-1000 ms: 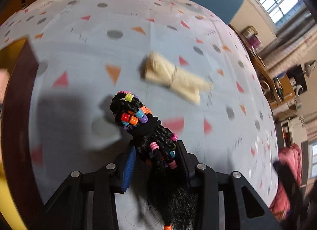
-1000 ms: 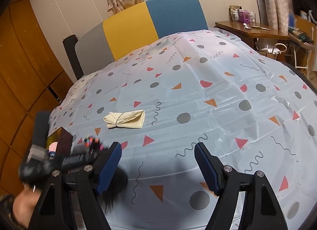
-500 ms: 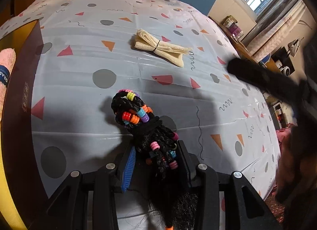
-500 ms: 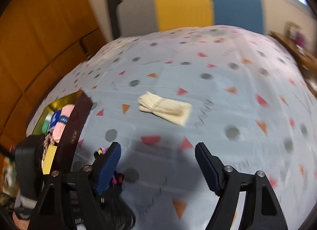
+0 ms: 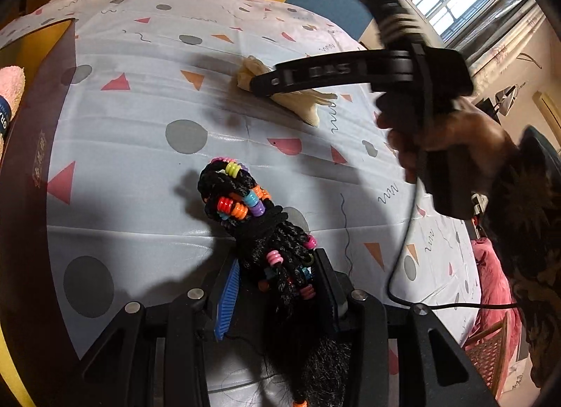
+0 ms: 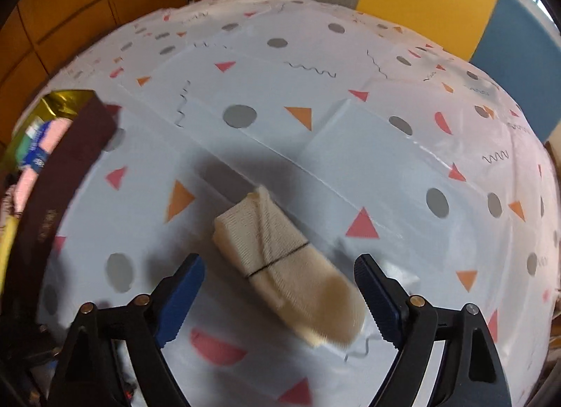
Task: Organize soft objects
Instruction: 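Grasp the beige rolled cloth with the right tool while the left holds the hair piece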
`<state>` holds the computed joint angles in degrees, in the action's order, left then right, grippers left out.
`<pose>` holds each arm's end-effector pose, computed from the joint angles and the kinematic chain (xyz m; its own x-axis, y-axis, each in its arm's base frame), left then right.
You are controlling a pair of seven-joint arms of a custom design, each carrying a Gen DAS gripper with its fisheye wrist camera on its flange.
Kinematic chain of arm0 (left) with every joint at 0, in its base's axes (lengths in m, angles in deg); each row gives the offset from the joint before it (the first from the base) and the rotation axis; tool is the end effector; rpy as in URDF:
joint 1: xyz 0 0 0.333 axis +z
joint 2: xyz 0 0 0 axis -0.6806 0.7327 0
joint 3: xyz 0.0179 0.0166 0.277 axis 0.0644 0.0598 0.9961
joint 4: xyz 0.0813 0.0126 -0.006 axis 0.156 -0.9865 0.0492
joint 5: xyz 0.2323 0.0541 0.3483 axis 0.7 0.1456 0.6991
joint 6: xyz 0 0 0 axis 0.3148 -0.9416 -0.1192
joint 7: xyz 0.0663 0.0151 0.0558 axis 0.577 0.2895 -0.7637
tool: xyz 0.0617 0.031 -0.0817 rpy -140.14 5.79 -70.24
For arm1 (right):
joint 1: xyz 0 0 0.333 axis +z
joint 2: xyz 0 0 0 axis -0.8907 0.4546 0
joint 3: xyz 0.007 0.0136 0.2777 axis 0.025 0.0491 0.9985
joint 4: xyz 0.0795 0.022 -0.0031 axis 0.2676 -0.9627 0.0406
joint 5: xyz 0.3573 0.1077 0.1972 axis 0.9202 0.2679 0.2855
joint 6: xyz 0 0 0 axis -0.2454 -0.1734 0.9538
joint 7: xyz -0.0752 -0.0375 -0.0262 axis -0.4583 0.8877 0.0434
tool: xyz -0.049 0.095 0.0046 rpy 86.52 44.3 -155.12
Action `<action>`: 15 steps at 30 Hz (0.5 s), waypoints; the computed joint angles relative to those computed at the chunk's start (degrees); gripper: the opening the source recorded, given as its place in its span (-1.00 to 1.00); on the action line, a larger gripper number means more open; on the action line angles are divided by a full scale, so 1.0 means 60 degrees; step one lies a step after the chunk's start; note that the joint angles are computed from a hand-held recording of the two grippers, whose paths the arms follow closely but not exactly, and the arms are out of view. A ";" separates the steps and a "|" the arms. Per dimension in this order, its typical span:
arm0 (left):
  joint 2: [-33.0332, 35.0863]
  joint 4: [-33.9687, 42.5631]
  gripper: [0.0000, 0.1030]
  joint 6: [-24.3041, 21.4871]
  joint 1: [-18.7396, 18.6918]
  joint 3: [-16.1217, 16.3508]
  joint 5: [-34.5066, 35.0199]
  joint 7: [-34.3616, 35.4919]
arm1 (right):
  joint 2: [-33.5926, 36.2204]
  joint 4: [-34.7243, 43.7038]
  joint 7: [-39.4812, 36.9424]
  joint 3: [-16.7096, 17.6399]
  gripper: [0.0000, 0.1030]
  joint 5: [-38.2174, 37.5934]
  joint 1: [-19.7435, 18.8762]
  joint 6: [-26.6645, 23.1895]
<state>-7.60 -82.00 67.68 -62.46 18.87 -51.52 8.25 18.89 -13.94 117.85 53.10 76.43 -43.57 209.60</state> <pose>0.4995 -0.3254 0.4226 -0.2976 -0.8295 0.4727 -0.9003 0.0792 -0.4279 0.6597 0.2947 0.4512 0.4299 -0.9015 0.0498 -0.8267 -0.4153 -0.3796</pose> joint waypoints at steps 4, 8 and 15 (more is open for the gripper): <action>0.0000 0.0023 -0.20 -0.0018 -0.0001 0.0010 -0.0032 -0.0005 | 0.0101 0.0042 -0.0030 0.0027 0.14 0.0177 -0.0039 -0.0056; 0.0127 0.0110 -0.20 0.0128 -0.0023 -0.0052 0.0262 -0.0174 | -0.0911 -0.1147 0.0327 0.0095 -0.16 0.0568 -0.0111 0.0109; 0.0183 0.0215 -0.23 0.0088 -0.0050 -0.0105 0.0939 -0.0577 | -0.3836 -0.4678 0.2566 0.0049 -0.15 -0.0294 0.0099 0.0775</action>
<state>-6.50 -80.71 68.21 -62.76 18.24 -45.89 4.78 -4.13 -42.01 133.25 53.39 74.67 -42.97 214.25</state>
